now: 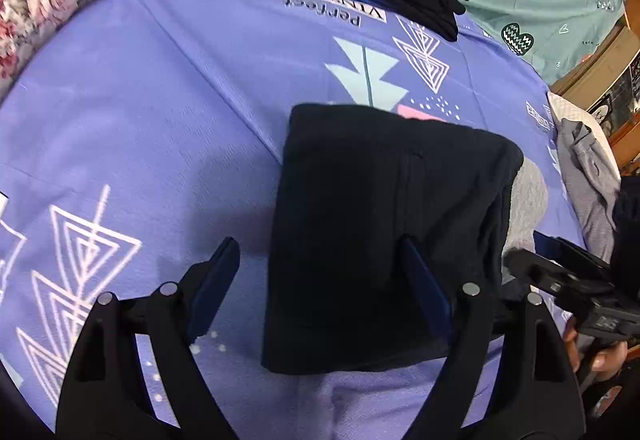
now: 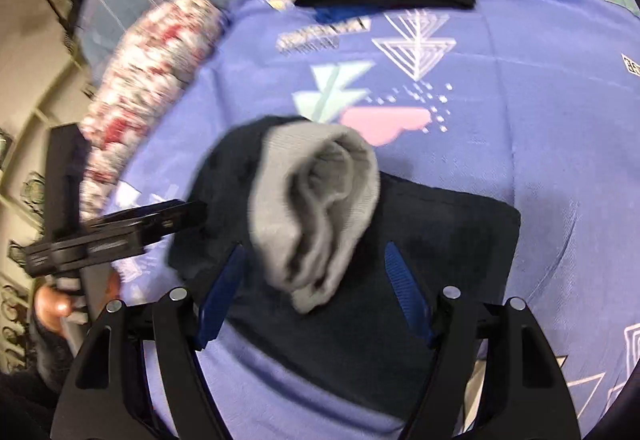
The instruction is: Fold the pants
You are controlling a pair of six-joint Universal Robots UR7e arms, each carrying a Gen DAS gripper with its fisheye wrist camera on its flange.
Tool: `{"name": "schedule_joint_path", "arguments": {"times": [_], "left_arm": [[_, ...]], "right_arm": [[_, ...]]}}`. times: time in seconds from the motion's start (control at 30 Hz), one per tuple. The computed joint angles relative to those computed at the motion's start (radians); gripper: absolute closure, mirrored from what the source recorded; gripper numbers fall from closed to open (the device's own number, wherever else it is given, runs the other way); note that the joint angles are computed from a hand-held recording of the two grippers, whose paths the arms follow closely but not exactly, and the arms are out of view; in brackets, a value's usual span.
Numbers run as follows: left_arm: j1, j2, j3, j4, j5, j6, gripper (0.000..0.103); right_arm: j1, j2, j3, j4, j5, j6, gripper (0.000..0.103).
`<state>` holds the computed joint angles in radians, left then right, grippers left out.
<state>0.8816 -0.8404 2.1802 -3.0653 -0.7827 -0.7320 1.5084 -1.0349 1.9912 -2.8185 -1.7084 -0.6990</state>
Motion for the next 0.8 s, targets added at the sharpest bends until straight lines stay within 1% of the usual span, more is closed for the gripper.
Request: {"name": "schedule_joint_path", "arguments": {"times": [0.03,0.1,0.17,0.2,0.23,0.27,0.3,0.33,0.37,0.4,0.43,0.47,0.53,0.57,0.67,0.77,0.8], "left_arm": [[0.007,0.002,0.003,-0.017,-0.015,0.006,0.02],[0.013,0.005,0.01,-0.049,-0.031,0.022,0.02],[0.018,0.006,0.015,-0.066,-0.04,0.034,0.02],[0.018,0.007,0.016,-0.07,-0.042,0.036,0.02],[0.018,0.008,0.017,-0.074,-0.043,0.039,0.02],[0.018,0.011,0.017,-0.076,-0.039,0.04,0.02],[0.017,0.012,0.019,-0.08,-0.037,0.041,0.02],[0.018,0.012,0.022,-0.087,-0.037,0.043,0.02],[0.02,0.012,0.024,-0.092,-0.039,0.042,0.019],[0.022,0.009,0.027,-0.095,-0.043,0.04,0.019],[0.024,0.005,0.03,-0.098,-0.047,0.036,0.019],[0.024,-0.002,0.035,-0.1,-0.05,0.029,0.019],[0.016,-0.022,0.051,-0.109,-0.04,0.017,0.02],[0.008,-0.034,0.061,-0.111,-0.028,0.016,0.02],[-0.023,-0.076,0.088,-0.093,0.036,-0.017,0.02],[-0.052,-0.116,0.117,-0.107,0.08,-0.044,0.02],[-0.06,-0.124,0.122,-0.106,0.09,-0.047,0.019]], "right_arm": [[-0.002,0.012,-0.017,0.026,-0.007,0.032,0.03],[-0.015,0.024,-0.045,0.094,0.031,0.069,0.03],[-0.016,0.036,-0.06,0.124,0.052,0.093,0.03],[-0.014,0.041,-0.066,0.133,0.056,0.1,0.033],[-0.012,0.046,-0.072,0.14,0.06,0.109,0.048],[-0.012,0.048,-0.082,0.169,0.071,0.117,0.057],[-0.01,0.049,-0.086,0.185,0.08,0.127,0.057],[-0.007,0.051,-0.084,0.173,0.077,0.134,0.061],[-0.005,0.051,-0.08,0.16,0.076,0.139,0.071],[-0.005,0.05,-0.077,0.155,0.079,0.143,0.074],[-0.002,0.048,-0.073,0.15,0.077,0.141,0.08],[0.002,0.044,-0.066,0.142,0.072,0.132,0.082],[0.016,0.03,-0.047,0.13,0.066,0.093,0.085],[0.02,0.021,-0.044,0.137,0.077,0.086,0.085],[0.026,-0.021,-0.042,0.193,0.162,0.072,0.086],[0.022,-0.082,-0.027,0.236,0.259,0.055,0.086],[0.019,-0.099,-0.022,0.242,0.277,0.052,0.086]]}}
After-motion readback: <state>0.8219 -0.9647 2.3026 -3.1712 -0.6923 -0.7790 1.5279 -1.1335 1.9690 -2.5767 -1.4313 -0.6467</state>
